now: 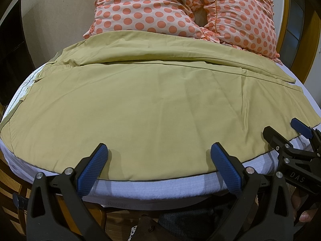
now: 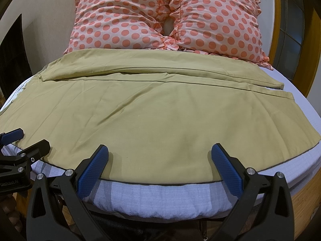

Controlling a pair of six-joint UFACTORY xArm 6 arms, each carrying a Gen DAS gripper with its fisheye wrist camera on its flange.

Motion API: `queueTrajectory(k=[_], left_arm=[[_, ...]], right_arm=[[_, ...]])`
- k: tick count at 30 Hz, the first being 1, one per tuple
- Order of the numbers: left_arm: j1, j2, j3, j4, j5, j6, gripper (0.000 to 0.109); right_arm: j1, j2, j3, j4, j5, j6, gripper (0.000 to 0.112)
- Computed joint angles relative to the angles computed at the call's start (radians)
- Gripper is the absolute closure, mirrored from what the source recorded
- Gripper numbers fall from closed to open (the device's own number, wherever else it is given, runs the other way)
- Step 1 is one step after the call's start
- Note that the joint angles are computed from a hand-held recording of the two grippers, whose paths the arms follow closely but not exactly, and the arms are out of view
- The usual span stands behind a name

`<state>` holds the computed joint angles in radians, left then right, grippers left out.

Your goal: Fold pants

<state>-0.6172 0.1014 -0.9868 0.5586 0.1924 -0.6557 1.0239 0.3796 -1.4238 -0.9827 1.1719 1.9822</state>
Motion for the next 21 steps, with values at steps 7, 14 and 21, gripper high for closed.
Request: queueTrajectory(k=[7,14,21], left_arm=[[0.002,0.007,-0.004,-0.029,-0.01,0.045,0.007],[0.038,0.01,-0.05,0.023,-0.035,-0.008,0.007],[0.064,0.045,-0.115,-0.009,-0.071,0.021,0.007]], right_arm=[[-0.079,-0.13,0.135,0.029,-0.16,-0.041,0.011],[-0.322,-0.417,0.333,0.088,-0.144,0.05,0.021],[-0.679,-0.273,0.152,0.304,-0.134,-0.072,0.047]])
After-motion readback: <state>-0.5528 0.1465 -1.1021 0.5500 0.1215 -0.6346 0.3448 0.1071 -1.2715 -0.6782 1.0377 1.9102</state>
